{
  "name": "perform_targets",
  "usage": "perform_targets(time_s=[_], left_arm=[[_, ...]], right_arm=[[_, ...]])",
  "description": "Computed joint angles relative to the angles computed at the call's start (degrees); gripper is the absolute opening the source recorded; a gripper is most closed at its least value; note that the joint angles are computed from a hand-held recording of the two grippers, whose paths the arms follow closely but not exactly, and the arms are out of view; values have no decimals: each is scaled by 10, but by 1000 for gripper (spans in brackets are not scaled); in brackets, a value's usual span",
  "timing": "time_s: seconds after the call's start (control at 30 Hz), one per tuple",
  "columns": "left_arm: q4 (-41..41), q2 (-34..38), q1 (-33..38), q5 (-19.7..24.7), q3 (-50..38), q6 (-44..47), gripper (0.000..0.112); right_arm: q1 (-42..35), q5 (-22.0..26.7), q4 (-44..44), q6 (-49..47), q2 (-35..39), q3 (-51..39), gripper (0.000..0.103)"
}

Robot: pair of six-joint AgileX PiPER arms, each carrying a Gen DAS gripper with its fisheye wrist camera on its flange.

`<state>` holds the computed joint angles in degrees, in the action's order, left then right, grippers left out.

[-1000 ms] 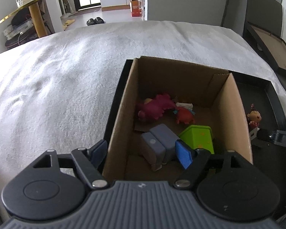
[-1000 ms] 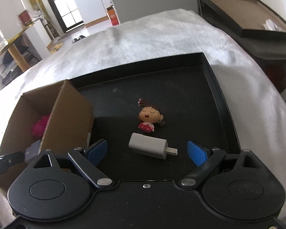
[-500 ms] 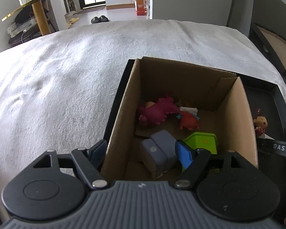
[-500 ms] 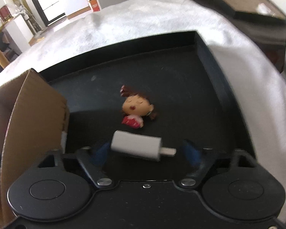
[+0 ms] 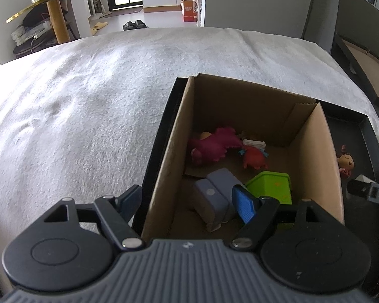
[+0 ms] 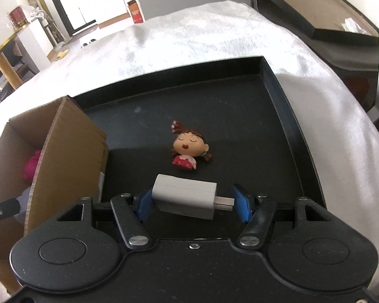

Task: Organize rigid objects
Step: 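Carry the white block with the right tool and release it into the box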

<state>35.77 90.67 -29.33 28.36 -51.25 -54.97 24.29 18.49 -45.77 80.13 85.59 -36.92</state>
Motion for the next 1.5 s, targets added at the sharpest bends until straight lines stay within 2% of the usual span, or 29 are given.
perform_targets(time_s=[0.3, 0.47, 0.63, 0.9, 1.1, 1.27, 1.37, 1.5], left_arm=[[-9, -15, 13, -11, 14, 8, 77], [-12, -28, 19, -16, 22, 9, 77], [-36, -35, 31, -36, 34, 39, 77], [-49, -39, 50, -64, 43, 52, 77], [-62, -48, 69, -92, 61, 62, 77], [-126, -48, 94, -111, 64, 125, 68], [-222, -49, 113, -118, 61, 219, 56], [-259, -45, 121, -114, 57, 253, 39]], right_arm=[[28, 9, -7, -20, -52, -5, 62], [52, 28, -6, -37, -52, -38, 62], [57, 28, 39, -77, -55, -59, 62], [97, 61, 8, -56, -44, -89, 62], [115, 56, -15, -48, -22, -111, 62], [128, 56, -14, -70, 7, -146, 62], [137, 64, 5, -100, 30, -176, 62], [145, 74, 24, -139, 55, -212, 62]])
